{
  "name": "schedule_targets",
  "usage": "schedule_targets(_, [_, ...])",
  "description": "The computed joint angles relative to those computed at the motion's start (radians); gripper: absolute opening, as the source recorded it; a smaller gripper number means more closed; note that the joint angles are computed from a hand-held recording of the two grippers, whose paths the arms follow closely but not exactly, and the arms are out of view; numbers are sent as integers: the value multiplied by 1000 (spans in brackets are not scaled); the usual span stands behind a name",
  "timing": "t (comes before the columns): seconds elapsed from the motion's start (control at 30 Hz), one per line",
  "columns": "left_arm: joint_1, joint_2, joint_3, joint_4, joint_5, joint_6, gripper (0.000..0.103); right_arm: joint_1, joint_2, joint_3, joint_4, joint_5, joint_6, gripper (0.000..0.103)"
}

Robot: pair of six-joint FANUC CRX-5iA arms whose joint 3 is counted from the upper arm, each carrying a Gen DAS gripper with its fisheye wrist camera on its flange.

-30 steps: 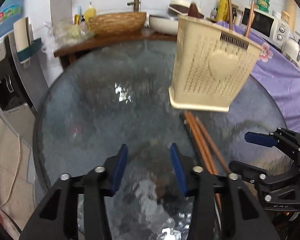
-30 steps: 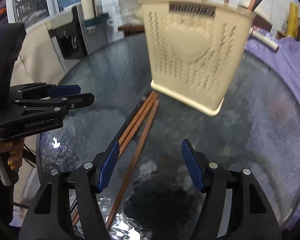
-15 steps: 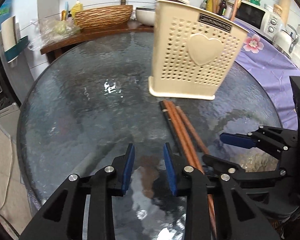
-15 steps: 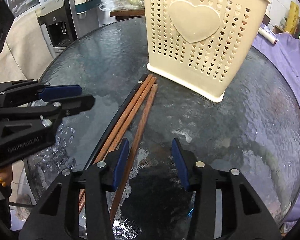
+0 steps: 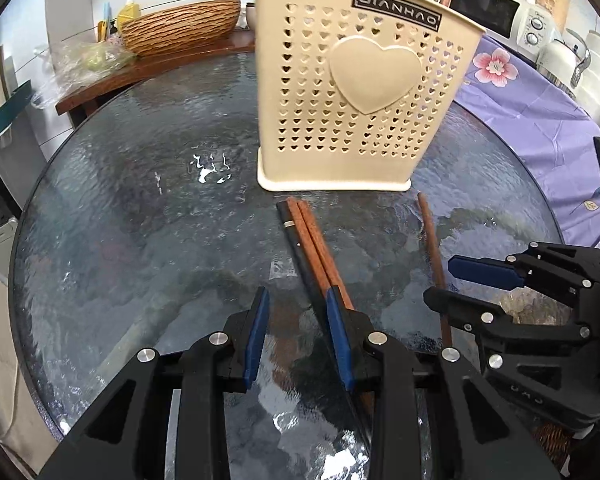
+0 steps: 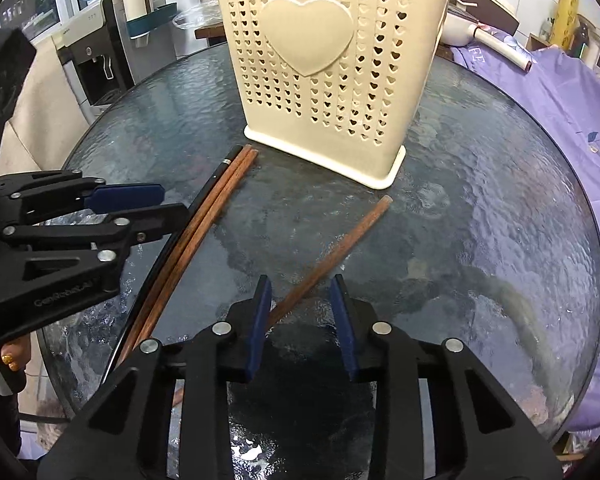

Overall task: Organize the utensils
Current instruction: 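Grasp the wooden chopstick with right tool while left tool grasps the black chopstick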

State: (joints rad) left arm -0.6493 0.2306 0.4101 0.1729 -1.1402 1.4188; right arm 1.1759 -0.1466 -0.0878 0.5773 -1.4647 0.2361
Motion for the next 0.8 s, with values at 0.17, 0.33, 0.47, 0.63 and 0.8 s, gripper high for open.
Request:
schedule_targets(0.17, [-9, 12, 20, -24, -7, -4, 30, -1, 1, -3, 4, 6, 13, 31])
schedule_targets(0.33, [0, 10, 16, -17, -9, -4, 30, 1, -20, -23, 6, 9, 28, 31])
schedule_targets(0.47, [4, 15, 21, -13, -13, 1, 30, -18, -24, -24, 0, 12, 36, 31])
schedule_targets(0.63, [-24, 59, 97, -75, -49, 17, 29, -55, -16, -6, -16, 30, 37, 31])
schedule_targets(0.8, [-36, 110, 180, -108, -93, 18, 29, -97, -21, -6, -29, 65, -13, 31])
